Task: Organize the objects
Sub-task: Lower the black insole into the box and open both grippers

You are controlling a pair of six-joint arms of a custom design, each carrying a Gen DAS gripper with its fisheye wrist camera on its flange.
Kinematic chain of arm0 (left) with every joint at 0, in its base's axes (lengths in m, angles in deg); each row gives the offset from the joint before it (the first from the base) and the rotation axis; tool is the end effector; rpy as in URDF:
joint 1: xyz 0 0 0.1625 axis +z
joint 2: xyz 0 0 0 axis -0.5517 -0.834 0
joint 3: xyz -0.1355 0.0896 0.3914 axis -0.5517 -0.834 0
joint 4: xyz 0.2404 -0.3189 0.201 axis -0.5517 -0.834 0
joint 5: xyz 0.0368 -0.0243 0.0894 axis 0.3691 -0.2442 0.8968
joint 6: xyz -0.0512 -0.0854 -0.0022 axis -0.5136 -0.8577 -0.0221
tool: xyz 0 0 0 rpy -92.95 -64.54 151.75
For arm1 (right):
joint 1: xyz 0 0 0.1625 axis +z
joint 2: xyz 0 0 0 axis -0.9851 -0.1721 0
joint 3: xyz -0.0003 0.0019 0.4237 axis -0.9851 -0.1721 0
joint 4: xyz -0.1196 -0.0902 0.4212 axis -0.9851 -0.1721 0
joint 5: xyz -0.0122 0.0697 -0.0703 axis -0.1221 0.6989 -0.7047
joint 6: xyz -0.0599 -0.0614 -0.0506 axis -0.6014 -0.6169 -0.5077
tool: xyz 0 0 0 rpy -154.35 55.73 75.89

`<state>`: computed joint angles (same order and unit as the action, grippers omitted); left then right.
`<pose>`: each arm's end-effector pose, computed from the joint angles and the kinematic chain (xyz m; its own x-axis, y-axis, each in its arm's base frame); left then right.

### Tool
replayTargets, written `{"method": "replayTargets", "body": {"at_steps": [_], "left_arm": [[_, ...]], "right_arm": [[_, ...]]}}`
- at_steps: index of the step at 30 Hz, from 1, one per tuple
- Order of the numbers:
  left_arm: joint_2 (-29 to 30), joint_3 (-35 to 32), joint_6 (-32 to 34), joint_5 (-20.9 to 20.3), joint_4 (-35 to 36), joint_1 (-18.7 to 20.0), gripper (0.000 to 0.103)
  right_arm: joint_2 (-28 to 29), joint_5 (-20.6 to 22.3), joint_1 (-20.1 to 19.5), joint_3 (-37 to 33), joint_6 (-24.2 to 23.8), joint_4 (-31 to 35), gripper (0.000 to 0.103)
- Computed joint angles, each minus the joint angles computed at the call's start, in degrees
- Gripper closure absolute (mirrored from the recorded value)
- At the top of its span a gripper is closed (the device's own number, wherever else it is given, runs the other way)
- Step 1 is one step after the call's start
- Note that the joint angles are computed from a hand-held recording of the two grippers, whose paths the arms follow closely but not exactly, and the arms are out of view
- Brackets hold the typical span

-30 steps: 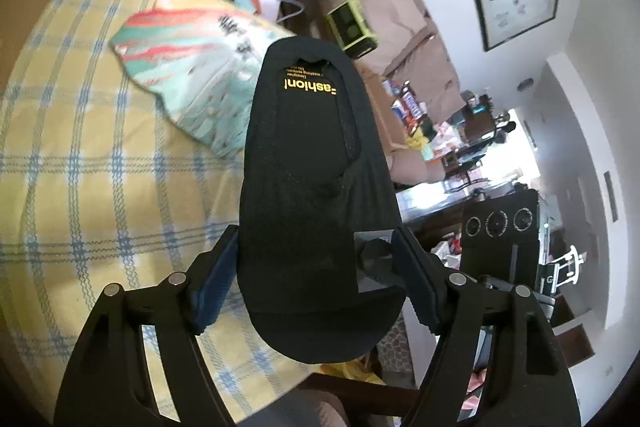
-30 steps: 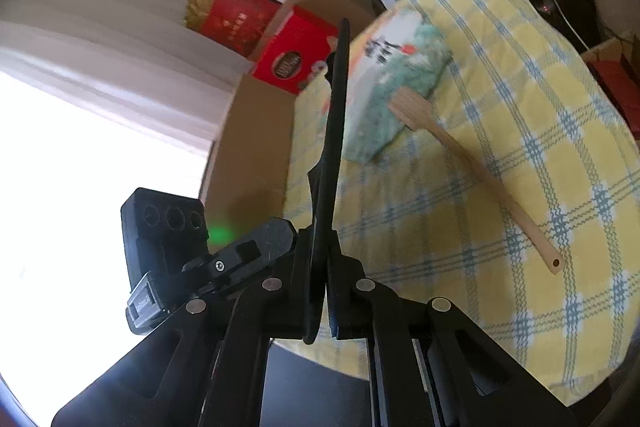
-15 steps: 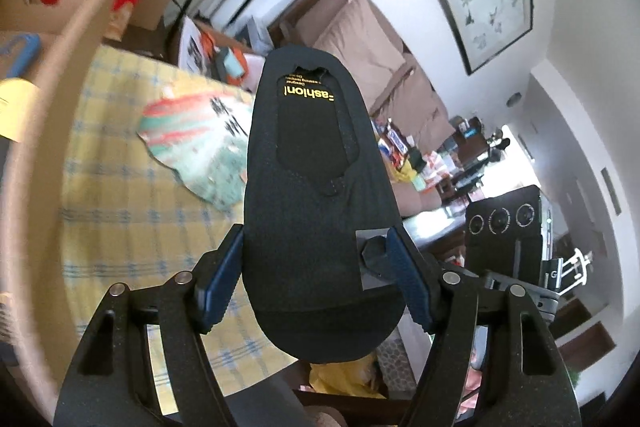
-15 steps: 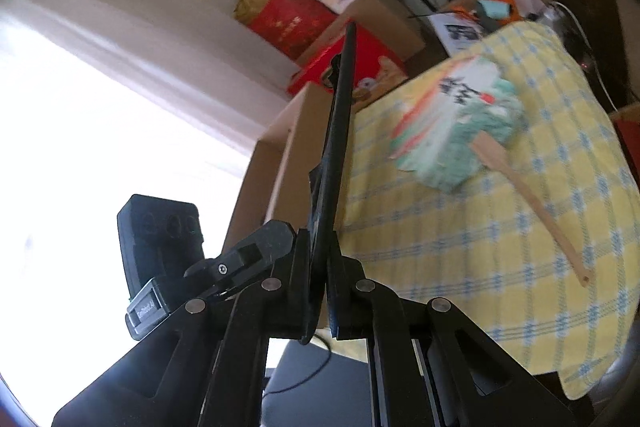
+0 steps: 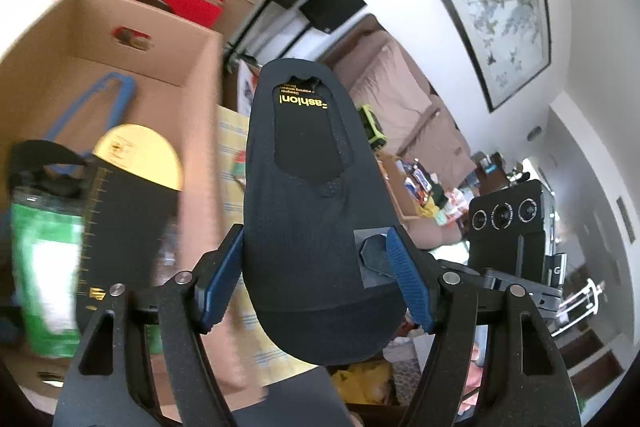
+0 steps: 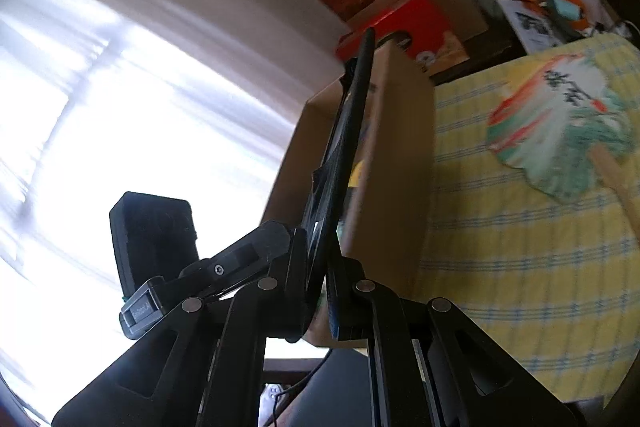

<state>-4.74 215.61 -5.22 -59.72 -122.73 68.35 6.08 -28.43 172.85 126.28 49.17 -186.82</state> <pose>-0.2839 -0.4266 0.1737 -0.9987 0.0437 -0.0246 0.0489 0.7372 -0.6739 0.1854 -0.5101 0.2726 -0.8699 -0.4565 -0.1868 -0.4052 0.8773 -0.2571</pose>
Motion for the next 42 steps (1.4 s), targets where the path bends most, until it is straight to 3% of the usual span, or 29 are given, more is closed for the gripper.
{"method": "replayTargets", "body": {"at_steps": [8,17,21,23,24,26,35,42], "left_arm": [[-9.58,5.02,-4.03,4.64,7.01,-0.44,0.036],[-17.4,10.44,-8.55,7.48,11.23,-0.08,0.036],[-20.31,12.05,-10.88,10.16,14.15,0.04,0.034],[-21.92,12.37,-12.2,11.99,17.44,-0.36,0.034],[-22.65,12.43,-12.86,12.94,19.3,-0.7,0.034],[-23.55,12.59,-13.46,13.76,20.96,-1.26,0.031],[-24.11,10.77,-16.29,18.58,31.57,-6.01,0.01],[-21.67,7.2,-19.78,22.31,43.7,-10.04,0.005]], "right_arm": [[6.54,-1.16,4.26,-0.44,2.33,-2.53,0.095],[12.45,-4.24,7.33,-1.15,1.58,-3.34,0.092],[14.26,-11.74,9.49,-1.04,0.47,-5.44,0.086],[13.89,-12.38,9.72,-0.57,-0.6,-6.39,0.081],[13.47,-12.88,9.82,-0.27,-0.82,-7.15,0.066],[12.5,-13.65,10.06,0.28,-1.33,-8.86,0.052],[8.73,-14.82,10.22,1.1,-2.92,-11.98,0.047],[5.09,-20.17,12.09,4.41,-6.58,-15.93,0.038]]}}
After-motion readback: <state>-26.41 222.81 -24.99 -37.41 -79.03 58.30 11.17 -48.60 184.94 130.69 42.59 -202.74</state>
